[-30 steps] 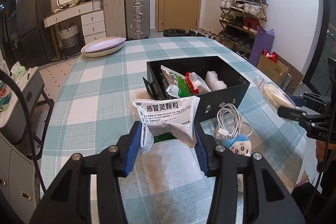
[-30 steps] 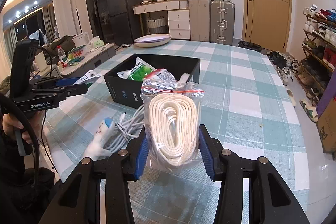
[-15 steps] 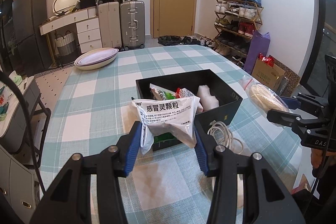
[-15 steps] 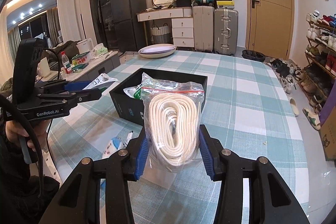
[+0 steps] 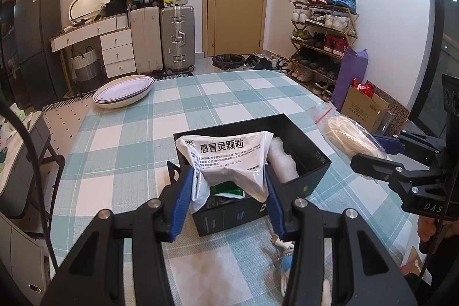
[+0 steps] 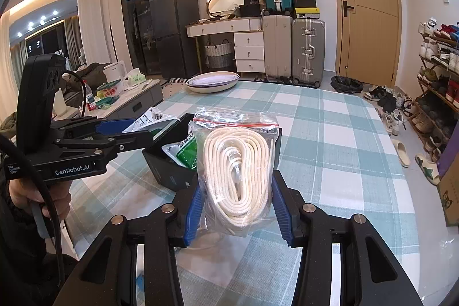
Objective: Organize soft objects
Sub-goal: 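Lift and carry the white packet with the left tool while the right carries the cable bag to the box, then lower the white packet into the box with the left tool while the right lowers the cable bag in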
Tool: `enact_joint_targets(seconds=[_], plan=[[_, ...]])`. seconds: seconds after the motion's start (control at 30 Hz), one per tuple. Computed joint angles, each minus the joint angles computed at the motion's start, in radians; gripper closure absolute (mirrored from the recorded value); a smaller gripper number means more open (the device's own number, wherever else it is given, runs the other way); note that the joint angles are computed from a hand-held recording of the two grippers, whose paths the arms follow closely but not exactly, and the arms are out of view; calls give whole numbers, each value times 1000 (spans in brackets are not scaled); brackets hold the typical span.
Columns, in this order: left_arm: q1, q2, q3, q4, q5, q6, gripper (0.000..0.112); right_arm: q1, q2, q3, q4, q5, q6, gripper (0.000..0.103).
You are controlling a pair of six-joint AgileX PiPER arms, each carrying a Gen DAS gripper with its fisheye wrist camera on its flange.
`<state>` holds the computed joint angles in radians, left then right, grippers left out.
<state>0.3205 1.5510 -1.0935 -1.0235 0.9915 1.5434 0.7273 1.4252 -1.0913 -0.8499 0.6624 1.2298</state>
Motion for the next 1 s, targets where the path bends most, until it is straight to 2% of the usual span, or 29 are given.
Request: enact_joint_targets(seconds=[0.53, 1.0], plan=[[-105, 63, -57, 28, -114, -62, 66, -113, 139, -135, 133, -96, -167, 58], [-183, 119, -66, 61, -214, -93, 66, -189, 234, -185, 243, -154, -273, 58]])
